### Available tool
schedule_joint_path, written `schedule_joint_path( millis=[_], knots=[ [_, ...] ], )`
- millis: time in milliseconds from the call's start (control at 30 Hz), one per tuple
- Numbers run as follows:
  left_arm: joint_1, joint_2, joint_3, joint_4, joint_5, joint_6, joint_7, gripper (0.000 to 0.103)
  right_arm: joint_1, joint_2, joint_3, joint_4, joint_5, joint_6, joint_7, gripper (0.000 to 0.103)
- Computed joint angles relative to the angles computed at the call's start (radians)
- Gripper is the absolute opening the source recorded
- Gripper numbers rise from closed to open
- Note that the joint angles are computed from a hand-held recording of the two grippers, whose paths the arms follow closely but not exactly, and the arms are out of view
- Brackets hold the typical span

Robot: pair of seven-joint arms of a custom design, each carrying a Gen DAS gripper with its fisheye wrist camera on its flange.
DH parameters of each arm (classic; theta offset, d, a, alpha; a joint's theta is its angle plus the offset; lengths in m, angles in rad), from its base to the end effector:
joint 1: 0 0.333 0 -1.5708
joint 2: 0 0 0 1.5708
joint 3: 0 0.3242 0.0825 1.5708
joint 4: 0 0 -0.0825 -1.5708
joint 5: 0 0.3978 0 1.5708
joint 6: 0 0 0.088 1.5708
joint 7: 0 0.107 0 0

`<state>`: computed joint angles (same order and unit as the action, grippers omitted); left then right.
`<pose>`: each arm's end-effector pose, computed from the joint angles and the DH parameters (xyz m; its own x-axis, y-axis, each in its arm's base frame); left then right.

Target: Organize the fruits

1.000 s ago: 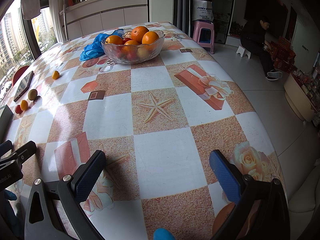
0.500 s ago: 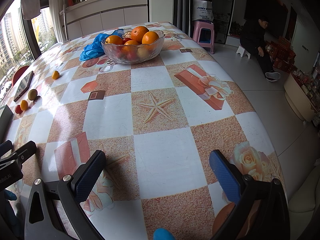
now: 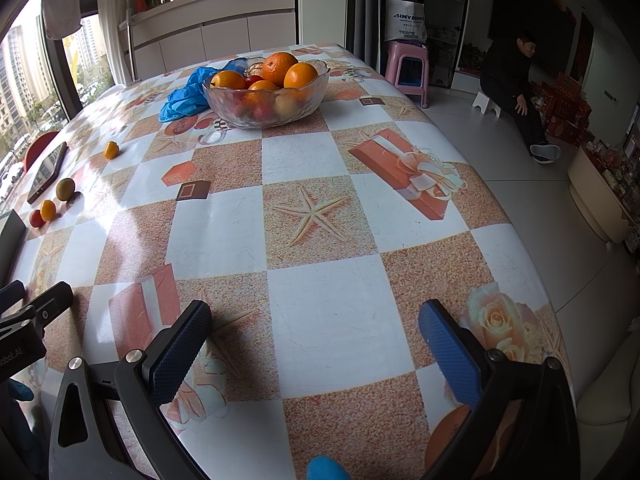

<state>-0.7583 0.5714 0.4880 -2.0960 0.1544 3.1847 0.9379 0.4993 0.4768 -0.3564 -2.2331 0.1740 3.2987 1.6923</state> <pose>0.6030 -0.1990 0.2293 0.0560 -0.9982 0.0208 -0.8134 -0.0576 -0.5789 0.5939 0.0734 0.2353 -0.0744 -0.9972 0.0101 -0.8013 0.0538 -0.5958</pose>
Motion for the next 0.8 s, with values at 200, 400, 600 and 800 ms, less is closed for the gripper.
schedule_joint_path(
  millis=[200,400,600,800],
  knots=[
    [0.000,0.000,0.000,0.000,-0.002,0.000,0.002,0.103,0.000,0.000,0.000,0.000,0.001,0.000,-0.001,0.103],
    [0.000,0.000,0.000,0.000,-0.003,0.000,0.003,0.103,0.002,0.000,-0.002,0.000,0.002,0.000,-0.002,0.103],
    [0.046,-0.017,-0.044,-0.011,0.011,0.009,0.042,0.103,0.000,0.001,0.000,0.002,0.002,-0.001,-0.002,0.103],
    [-0.086,-0.036,0.122,-0.066,0.033,0.027,0.048,0.103,0.001,0.001,-0.001,0.001,0.002,-0.001,-0.002,0.103]
  ],
)
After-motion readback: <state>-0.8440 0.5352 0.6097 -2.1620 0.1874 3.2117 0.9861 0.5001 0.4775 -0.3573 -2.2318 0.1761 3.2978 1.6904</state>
